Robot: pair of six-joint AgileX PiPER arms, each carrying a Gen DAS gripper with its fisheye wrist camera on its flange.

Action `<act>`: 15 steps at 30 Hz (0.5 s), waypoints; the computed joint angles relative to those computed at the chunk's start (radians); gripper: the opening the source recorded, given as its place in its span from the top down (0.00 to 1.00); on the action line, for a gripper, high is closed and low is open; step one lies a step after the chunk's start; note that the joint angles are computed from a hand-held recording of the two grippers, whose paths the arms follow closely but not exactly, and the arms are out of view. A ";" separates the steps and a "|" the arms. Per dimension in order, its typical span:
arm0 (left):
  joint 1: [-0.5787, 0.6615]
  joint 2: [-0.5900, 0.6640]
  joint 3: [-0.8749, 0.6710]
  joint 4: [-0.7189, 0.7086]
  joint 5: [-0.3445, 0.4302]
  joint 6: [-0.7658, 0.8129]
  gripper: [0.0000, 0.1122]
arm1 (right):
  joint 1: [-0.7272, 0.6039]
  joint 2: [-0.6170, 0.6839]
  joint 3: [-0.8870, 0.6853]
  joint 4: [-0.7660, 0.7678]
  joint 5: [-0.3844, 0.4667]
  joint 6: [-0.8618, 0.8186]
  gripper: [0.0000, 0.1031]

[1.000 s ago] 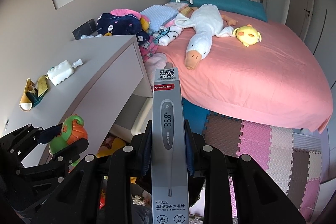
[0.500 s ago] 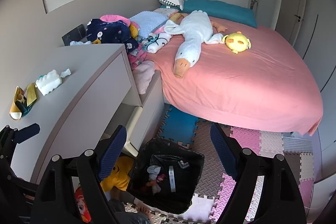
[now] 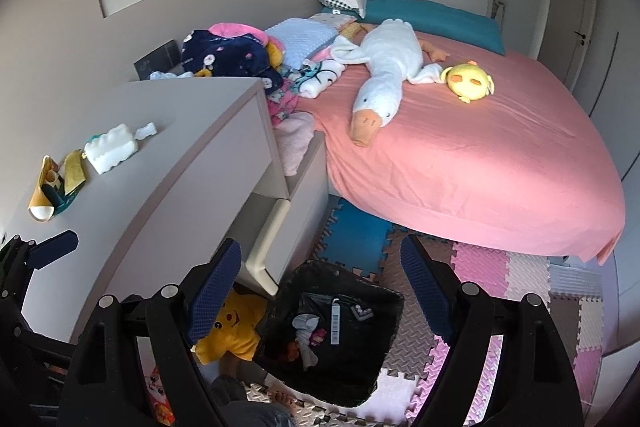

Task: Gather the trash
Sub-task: 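Move both open grippers back up over the desk toys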

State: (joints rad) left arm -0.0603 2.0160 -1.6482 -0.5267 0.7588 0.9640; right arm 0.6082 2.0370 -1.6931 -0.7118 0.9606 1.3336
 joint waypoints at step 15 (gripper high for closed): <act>0.134 0.063 -0.115 0.031 0.008 -0.045 0.13 | 0.038 0.219 -0.368 0.094 0.034 -0.182 0.20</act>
